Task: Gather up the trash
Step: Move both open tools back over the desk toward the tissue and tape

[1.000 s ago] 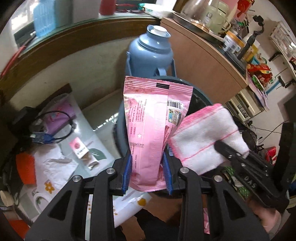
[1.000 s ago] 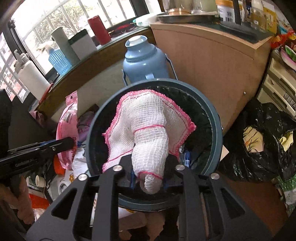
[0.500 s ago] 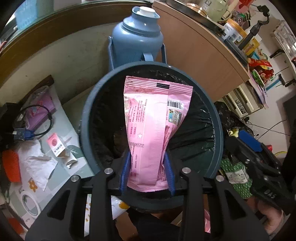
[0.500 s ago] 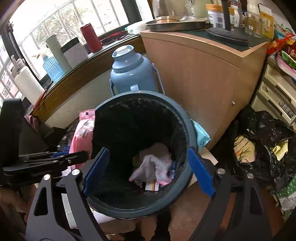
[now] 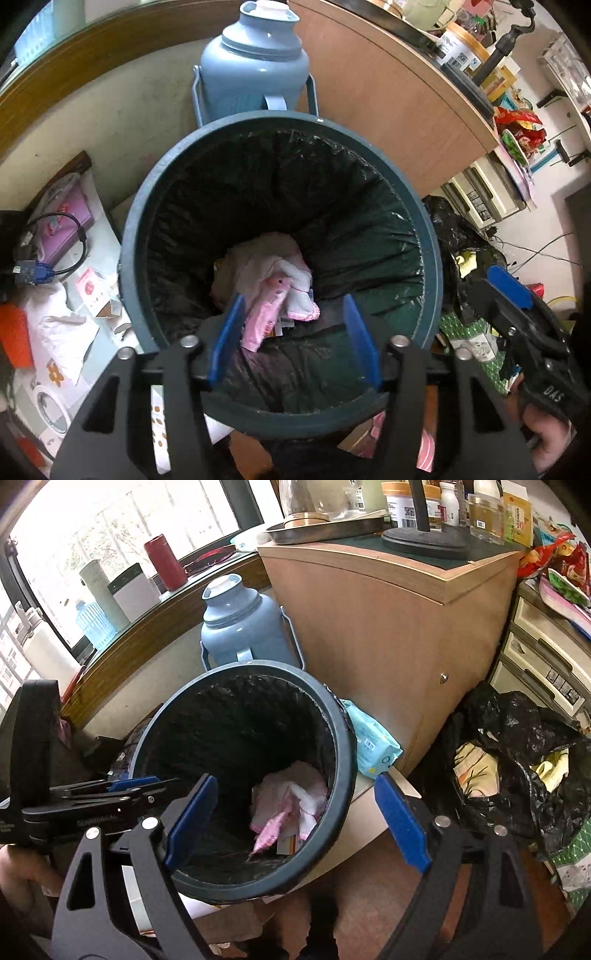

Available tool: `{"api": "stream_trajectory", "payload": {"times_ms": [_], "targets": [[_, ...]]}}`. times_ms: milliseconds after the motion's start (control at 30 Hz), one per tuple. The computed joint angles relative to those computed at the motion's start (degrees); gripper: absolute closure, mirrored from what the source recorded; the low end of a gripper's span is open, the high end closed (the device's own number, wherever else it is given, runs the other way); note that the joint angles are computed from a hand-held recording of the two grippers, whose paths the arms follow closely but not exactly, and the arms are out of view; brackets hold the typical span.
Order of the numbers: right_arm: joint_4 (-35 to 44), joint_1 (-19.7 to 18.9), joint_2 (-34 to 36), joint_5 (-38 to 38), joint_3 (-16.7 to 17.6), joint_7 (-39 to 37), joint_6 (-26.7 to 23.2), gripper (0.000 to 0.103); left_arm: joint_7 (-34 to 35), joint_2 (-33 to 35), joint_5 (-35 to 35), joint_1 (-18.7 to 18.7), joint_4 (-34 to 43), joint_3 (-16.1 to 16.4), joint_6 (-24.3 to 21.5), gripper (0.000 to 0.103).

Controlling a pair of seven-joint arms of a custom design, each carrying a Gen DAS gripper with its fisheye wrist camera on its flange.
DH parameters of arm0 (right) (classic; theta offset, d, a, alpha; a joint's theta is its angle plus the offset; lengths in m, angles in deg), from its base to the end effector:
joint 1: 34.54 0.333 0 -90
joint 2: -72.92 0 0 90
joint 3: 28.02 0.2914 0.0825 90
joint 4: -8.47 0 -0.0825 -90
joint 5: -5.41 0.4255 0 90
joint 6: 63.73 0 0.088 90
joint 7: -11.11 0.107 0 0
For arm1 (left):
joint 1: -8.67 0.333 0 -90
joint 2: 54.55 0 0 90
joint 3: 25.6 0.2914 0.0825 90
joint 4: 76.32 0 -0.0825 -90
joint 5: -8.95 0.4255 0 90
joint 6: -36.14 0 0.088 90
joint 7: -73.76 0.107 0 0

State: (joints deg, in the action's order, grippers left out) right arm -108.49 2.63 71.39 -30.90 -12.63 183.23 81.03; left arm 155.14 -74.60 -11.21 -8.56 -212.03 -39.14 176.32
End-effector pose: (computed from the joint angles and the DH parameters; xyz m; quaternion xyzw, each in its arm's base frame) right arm 0.3732 0.4987 0.4657 -0.6365 0.6922 -0.1324 0.3132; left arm 0.4474 -0.2702 0.4592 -0.6282 0.7430 -0.2311 0.0016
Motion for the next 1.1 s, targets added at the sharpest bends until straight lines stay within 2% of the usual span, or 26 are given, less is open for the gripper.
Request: {"api": "stream_trajectory", "payload": {"times_ms": [233, 300, 367, 500, 800, 1100], "targets": [[5.7, 1.36, 5.28, 1.49, -0.15, -5.62, 1.2, 0.016, -3.11, -5.58, 0.37, 1.57, -4.73, 0.7, 0.26, 0.031], [8.05, 2.19, 7.22, 1.62, -0.33, -7.46, 1.25, 0.015, -4.77, -8.28, 0.53, 2.44, -7.0, 1.11, 0.43, 0.025], [10.6, 3.09, 9.41, 2.07, -0.58, -9.53, 1.98, 0.009, -6.06, -10.8, 0.6, 3.1, -8.98, 1.49, 0.4, 0.018], [17.28, 5.61, 14.41, 2.98, -1.16, -13.29, 1.29, 0.007, -8.26, -16.72, 1.12, 4.78, -13.54, 2.55, -0.61, 0.018], [33.95, 12.77, 26.53, 6.12, -2.99, -21.34, -2.21, 0.007, -9.93, -30.98, 2.61, 9.71, -23.07, 5.68, -6.04, 0.017], [56.29, 21.08, 41.63, 11.61, -5.35, -29.4, -10.21, 0.007, -7.17, -46.8, 3.7, 17.68, -33.33, 10.69, -15.2, 0.017]]}}
